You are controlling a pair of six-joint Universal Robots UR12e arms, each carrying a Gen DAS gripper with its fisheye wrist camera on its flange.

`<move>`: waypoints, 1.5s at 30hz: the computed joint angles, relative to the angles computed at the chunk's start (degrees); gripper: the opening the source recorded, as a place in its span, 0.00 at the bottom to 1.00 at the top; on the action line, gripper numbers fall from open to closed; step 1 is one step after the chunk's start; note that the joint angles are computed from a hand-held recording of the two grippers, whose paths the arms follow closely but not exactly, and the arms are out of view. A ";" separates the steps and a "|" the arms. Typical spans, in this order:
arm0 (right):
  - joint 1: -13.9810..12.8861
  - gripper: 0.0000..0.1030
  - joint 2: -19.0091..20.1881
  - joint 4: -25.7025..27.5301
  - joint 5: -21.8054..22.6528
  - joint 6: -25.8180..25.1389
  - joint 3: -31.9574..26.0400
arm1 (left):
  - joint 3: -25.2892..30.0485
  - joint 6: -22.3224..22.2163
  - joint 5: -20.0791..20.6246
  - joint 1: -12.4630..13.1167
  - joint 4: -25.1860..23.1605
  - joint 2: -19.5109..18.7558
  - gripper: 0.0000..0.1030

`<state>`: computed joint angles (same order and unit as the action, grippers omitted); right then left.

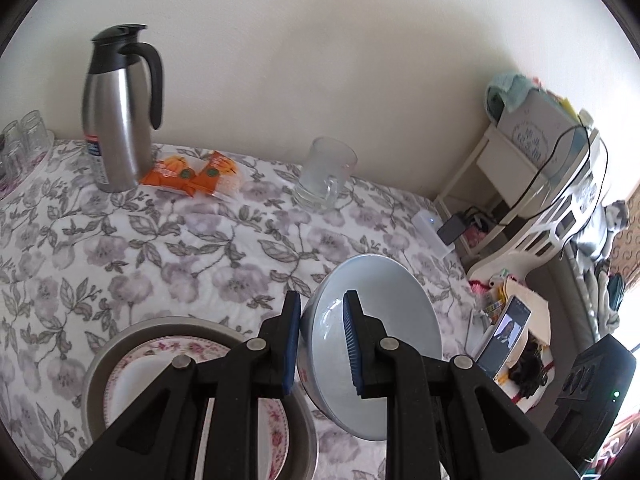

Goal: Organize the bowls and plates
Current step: 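Carry the white round bowl with both grippers over the steel basin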

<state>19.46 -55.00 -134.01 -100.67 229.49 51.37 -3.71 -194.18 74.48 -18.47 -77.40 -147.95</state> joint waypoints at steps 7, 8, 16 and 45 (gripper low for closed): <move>1.31 0.15 1.52 1.02 -0.15 -2.73 -3.40 | -18.50 -2.48 -0.62 1.48 10.84 9.60 0.22; 1.48 0.15 1.76 1.11 -0.04 -3.02 -3.86 | -19.83 -2.83 -0.71 1.70 11.71 10.35 0.22; 3.03 0.15 4.18 2.95 0.62 -6.28 -8.58 | -29.07 -5.99 -1.50 3.67 17.33 15.37 0.22; 4.69 0.18 7.88 14.57 1.61 -8.88 -15.69 | -38.42 -7.30 -0.98 5.28 13.31 20.01 0.22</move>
<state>24.15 -47.13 -119.45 -99.06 220.61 35.68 -42.13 -201.48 73.50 -13.19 -64.09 -127.95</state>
